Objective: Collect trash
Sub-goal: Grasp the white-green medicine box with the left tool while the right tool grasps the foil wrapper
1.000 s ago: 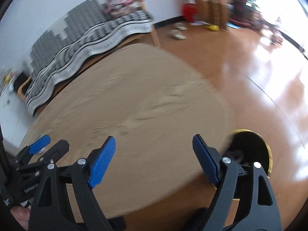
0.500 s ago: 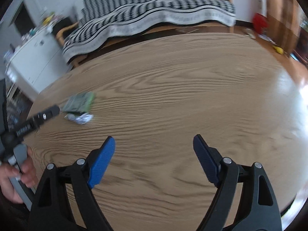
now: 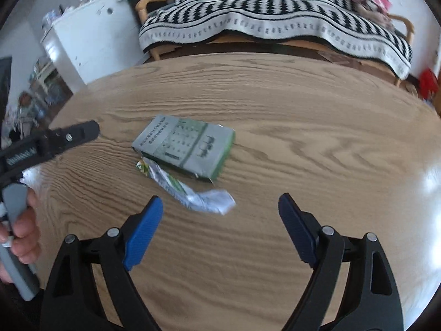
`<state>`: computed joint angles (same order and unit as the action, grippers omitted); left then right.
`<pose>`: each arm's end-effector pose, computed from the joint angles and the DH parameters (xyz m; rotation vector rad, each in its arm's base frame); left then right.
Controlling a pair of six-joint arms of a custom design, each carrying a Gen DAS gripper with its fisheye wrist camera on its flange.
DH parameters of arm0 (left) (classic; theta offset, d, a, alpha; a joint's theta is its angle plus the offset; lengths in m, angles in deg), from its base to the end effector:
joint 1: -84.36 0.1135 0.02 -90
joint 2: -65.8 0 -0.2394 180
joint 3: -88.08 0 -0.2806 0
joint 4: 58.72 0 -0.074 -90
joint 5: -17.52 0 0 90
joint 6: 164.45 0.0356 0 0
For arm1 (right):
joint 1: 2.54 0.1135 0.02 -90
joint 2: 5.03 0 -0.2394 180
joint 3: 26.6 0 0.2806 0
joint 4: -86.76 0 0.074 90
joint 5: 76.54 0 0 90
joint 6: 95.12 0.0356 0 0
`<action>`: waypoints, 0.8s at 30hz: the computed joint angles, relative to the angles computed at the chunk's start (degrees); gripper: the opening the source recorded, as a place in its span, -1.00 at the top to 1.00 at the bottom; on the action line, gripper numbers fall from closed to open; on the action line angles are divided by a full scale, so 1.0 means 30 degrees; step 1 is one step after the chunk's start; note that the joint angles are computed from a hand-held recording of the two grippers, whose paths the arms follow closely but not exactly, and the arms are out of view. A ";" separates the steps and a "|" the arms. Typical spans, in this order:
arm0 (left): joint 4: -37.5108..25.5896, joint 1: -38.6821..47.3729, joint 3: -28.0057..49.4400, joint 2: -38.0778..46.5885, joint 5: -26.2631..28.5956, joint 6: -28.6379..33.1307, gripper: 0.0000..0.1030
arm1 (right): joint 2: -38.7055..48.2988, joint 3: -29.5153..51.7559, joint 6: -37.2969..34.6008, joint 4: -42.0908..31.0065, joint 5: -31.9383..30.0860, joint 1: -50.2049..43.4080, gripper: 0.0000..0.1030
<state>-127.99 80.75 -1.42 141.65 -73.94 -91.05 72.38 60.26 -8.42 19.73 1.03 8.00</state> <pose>0.2959 -0.0178 0.3273 -0.2961 2.5098 -0.1097 0.2964 0.0629 0.3014 -0.3907 2.5435 0.3267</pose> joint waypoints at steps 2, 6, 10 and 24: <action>0.0042 0.0305 0.0053 0.0095 0.0109 -0.0029 -0.82 | 0.0778 0.0314 -0.0085 0.0444 0.0229 0.0507 -0.61; 0.0118 0.0553 0.0062 0.0156 0.0129 -0.0116 -0.82 | 0.1407 0.0501 -0.0681 0.0629 0.0293 0.1501 -0.48; 0.0113 0.0719 0.0122 0.0250 0.0224 -0.0259 -0.82 | 0.0505 -0.0021 -0.1325 0.0122 0.0773 0.2524 0.44; 0.0416 -0.3237 0.1149 0.2161 -0.0988 -0.1823 -0.82 | -0.4421 -0.1107 -0.4073 -0.4267 -0.1547 -0.1043 0.71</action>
<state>-126.75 71.04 2.03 148.13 -76.90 -96.52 59.12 56.93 -20.64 6.93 -3.62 4.87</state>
